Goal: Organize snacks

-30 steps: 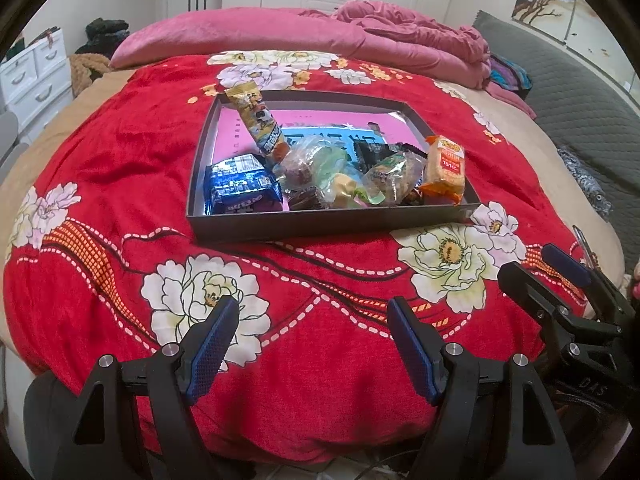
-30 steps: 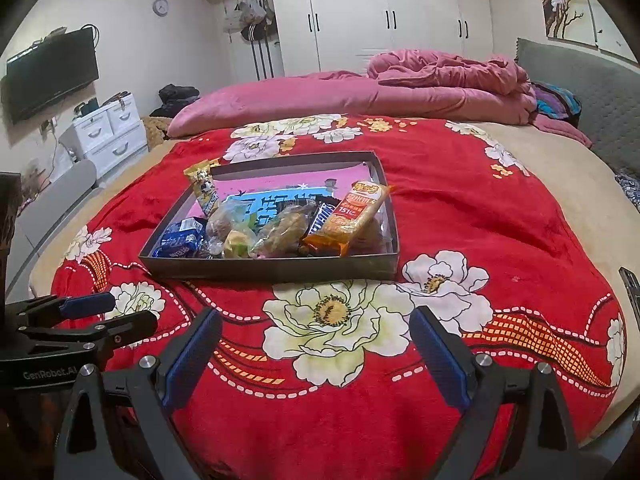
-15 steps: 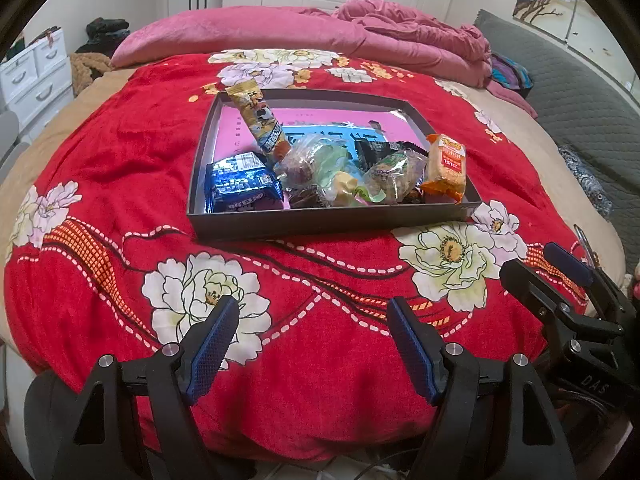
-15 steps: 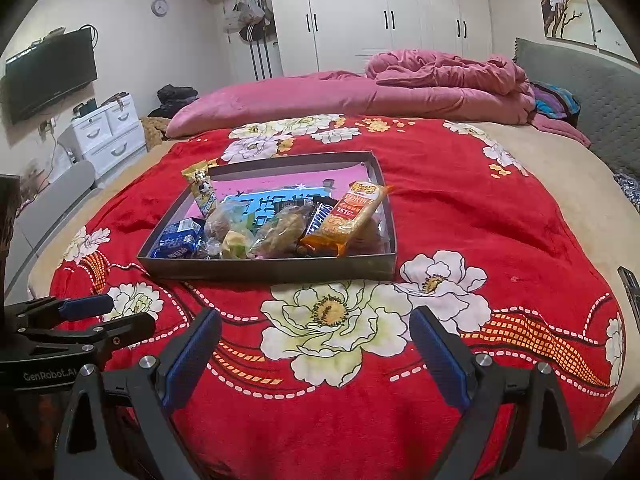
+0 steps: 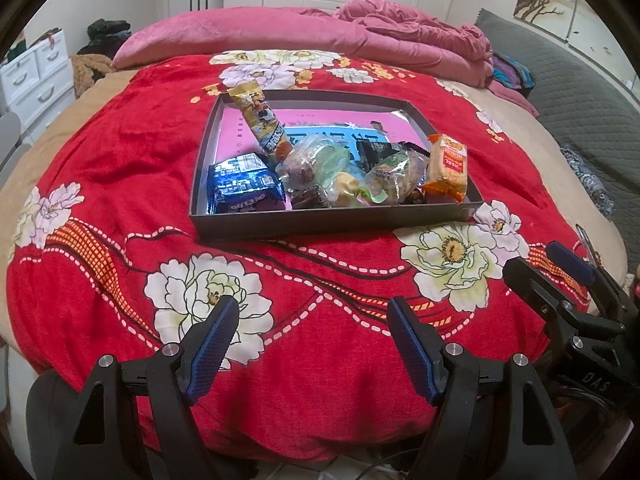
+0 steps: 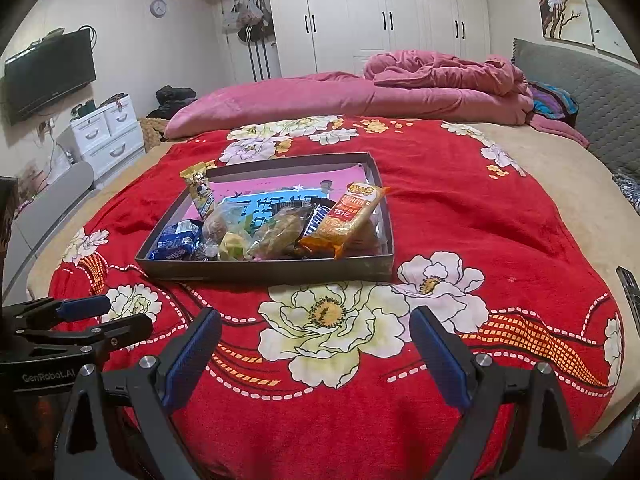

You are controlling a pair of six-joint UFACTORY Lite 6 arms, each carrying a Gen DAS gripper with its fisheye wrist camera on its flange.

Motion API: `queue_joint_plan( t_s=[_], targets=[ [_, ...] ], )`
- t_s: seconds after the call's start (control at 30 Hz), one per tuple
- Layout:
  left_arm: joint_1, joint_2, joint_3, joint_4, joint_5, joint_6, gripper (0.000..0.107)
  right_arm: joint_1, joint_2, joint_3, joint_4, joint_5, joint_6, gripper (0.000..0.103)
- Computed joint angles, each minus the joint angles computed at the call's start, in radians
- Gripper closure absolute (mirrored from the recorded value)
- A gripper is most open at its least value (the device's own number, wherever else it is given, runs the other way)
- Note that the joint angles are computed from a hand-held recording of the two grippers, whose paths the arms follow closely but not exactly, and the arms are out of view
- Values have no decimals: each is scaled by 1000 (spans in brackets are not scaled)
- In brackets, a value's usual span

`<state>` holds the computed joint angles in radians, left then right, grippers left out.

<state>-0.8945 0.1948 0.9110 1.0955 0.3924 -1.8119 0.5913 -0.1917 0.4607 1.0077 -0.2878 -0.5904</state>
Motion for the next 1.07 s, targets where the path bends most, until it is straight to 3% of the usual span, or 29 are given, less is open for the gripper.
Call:
queue_joint_plan(
  t_s=[0.83, 0.97, 1.07],
  targets=[
    [3, 20, 21, -11, 62, -9, 30, -43, 7, 6, -23, 18, 7, 8],
    [61, 13, -3, 5, 7, -30, 30, -84, 33, 17, -93, 25, 68, 8],
    [150, -8, -20, 104, 9, -81, 29, -181, 49, 26, -256, 42, 210, 8]
  ],
)
